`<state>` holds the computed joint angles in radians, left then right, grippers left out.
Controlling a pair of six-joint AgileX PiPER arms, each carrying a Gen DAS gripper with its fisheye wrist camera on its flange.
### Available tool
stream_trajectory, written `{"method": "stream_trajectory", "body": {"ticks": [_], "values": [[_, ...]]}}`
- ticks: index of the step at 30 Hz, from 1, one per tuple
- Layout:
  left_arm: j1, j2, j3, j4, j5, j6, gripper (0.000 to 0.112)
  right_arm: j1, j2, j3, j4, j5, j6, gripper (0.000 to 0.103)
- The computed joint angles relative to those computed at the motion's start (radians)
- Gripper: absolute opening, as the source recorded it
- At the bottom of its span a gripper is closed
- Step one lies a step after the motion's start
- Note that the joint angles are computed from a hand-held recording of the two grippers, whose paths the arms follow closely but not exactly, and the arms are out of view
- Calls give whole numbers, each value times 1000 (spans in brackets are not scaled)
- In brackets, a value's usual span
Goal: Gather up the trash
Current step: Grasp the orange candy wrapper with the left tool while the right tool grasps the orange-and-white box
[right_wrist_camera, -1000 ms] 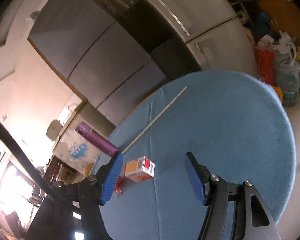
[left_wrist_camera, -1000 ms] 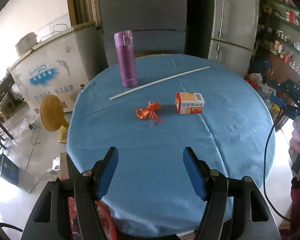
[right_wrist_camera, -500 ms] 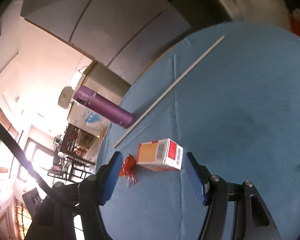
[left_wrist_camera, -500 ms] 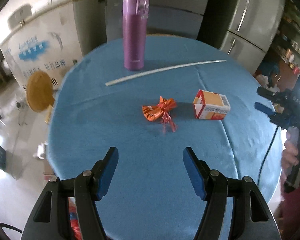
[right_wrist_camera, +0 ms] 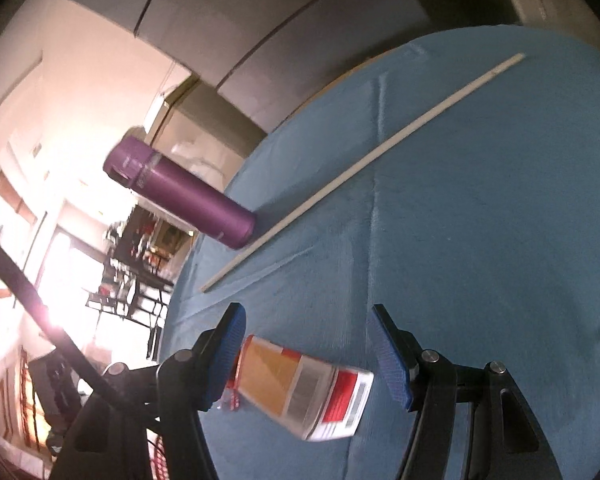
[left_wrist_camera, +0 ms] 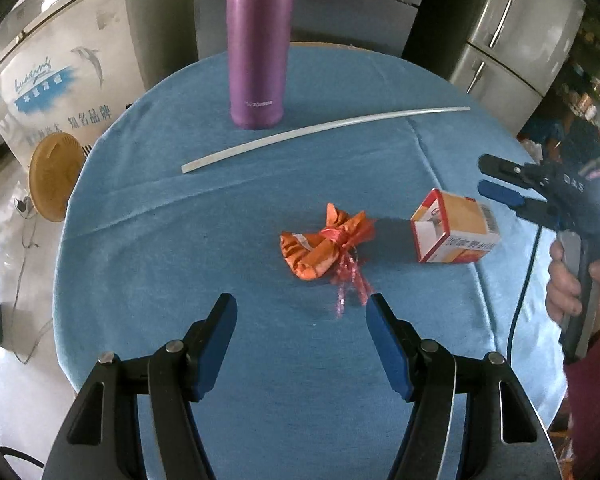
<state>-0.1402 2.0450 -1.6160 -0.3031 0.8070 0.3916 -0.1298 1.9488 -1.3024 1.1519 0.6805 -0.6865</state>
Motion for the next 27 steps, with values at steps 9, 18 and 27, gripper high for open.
{"method": "stream_trajectory", "body": {"ticks": [9, 18, 27], "values": [[25, 25, -47, 2, 7, 77, 68, 95, -21, -20, -253, 86, 36, 67], [-3, 125, -212, -6, 86, 197, 68, 276, -164, 135, -569, -176, 208, 73], [-54, 239, -383, 28, 171, 213, 68, 287, -198, 222, -619, -286, 243, 56]]}}
